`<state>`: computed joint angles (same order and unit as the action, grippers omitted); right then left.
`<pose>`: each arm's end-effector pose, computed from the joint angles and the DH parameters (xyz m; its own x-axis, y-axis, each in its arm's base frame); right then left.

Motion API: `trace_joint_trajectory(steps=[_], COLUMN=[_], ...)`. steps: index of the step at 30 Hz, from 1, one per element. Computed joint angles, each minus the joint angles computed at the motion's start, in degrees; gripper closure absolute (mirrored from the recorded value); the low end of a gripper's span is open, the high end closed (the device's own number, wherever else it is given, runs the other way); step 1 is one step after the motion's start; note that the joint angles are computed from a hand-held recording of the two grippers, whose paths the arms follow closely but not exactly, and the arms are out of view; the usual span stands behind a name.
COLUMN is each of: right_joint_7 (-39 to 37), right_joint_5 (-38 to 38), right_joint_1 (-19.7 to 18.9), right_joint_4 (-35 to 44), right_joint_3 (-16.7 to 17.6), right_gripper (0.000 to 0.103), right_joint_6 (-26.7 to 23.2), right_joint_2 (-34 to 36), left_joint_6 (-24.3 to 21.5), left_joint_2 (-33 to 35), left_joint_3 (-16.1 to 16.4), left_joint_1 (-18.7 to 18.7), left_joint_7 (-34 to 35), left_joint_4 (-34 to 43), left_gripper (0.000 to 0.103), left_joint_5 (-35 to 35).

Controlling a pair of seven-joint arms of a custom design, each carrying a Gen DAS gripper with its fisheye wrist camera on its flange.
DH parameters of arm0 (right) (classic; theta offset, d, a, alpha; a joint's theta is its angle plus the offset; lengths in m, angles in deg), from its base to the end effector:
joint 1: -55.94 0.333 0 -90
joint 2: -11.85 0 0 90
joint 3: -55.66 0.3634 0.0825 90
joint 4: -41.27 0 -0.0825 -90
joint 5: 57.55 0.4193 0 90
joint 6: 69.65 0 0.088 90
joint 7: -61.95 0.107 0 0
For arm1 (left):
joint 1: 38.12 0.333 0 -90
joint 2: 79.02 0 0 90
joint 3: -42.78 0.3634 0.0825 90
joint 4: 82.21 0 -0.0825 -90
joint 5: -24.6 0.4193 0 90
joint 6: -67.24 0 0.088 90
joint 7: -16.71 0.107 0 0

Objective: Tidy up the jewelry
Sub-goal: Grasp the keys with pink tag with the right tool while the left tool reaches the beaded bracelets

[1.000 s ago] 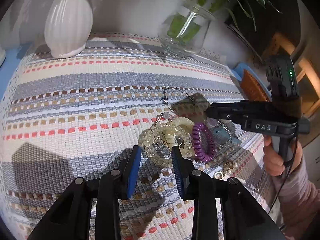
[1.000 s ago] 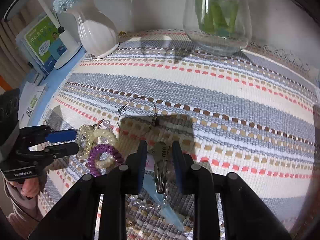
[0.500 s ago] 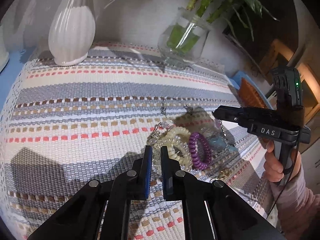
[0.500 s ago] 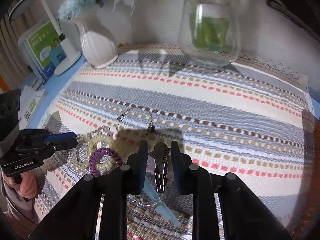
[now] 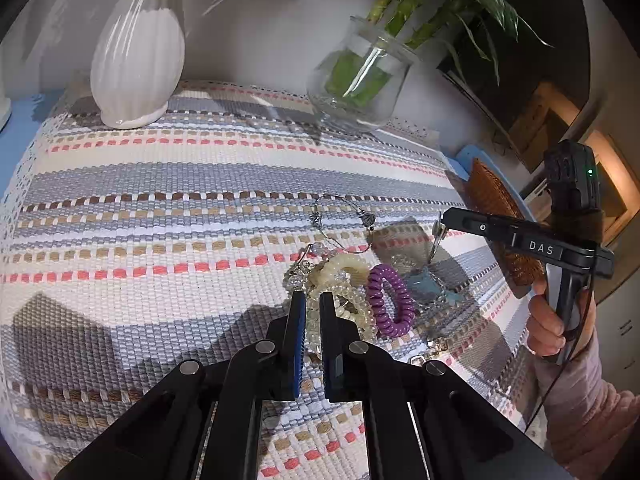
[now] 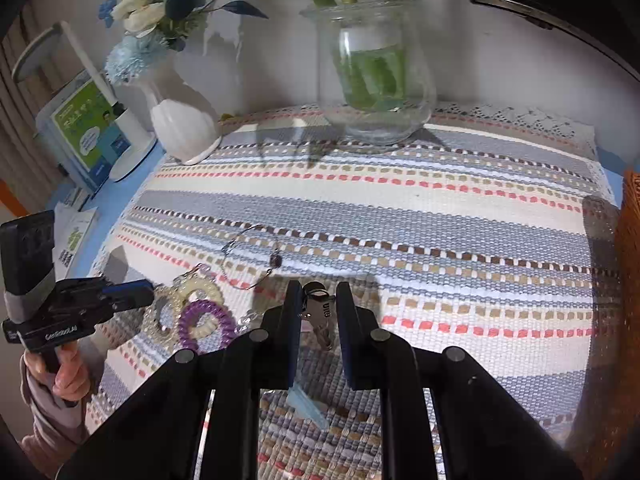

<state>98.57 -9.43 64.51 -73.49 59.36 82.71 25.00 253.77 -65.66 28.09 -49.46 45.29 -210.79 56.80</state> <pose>0.6529 0.1181 0.4071 0.5005 -0.8378 -0.2181 -0.7557 -0.2999 -0.5822 0.5307 -0.3113 0.3719 -0.0811 -0.8995 0.4293 -0.8100 -0.1915 -0.5543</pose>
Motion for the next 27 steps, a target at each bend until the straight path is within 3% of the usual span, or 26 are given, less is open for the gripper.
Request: trace_joint_trajectory(steps=[2,4,5,8,11,19,27], right_joint_7=[0.04,0.59,0.47,1.57,4.42,13.1,16.21], right_joint_5=[0.7,1.88,2.45,-0.04,-5.55,-15.4,-17.95], right_joint_1=[-0.6,-1.51,-1.73,-0.96,1.18,4.91,4.79], right_joint_4=[0.92,1.97,1.96,1.28,0.08,0.19,3.08], right_joint_3=[0.0,-0.13,-0.14,-0.7,-1.3,-2.14,-1.82], right_gripper=[0.074,0.054,0.052,0.051,0.051,0.051,0.051], right_joint_6=[-2.34,-5.64,-6.06,-5.44,-1.93,5.84,6.9], right_joint_2=[0.58,1.21,1.27,1.28,1.45,3.96,6.23], left_joint_6=[0.13,0.18,-0.02,-0.47,-0.61,-0.38,-0.3], left_joint_2=[-0.16,0.15,0.21,0.59,0.33,0.29,0.17], left_joint_3=[0.39,-0.57,-0.85,-2.57,-1.19,-2.09,-0.97], left_joint_1=[-0.35,0.52,0.73,2.1,0.72,1.54,0.35], left_joint_7=[-0.16,0.07,0.23,0.93,0.93,1.39,1.37], left_joint_4=[-0.17,-0.04,0.05,0.45,0.42,0.3,0.35], left_gripper=[0.097,0.097,0.097,0.097,0.097,0.097,0.097], left_joint_5=[0.06,0.12,0.2,0.08,0.16,-0.13,-0.03])
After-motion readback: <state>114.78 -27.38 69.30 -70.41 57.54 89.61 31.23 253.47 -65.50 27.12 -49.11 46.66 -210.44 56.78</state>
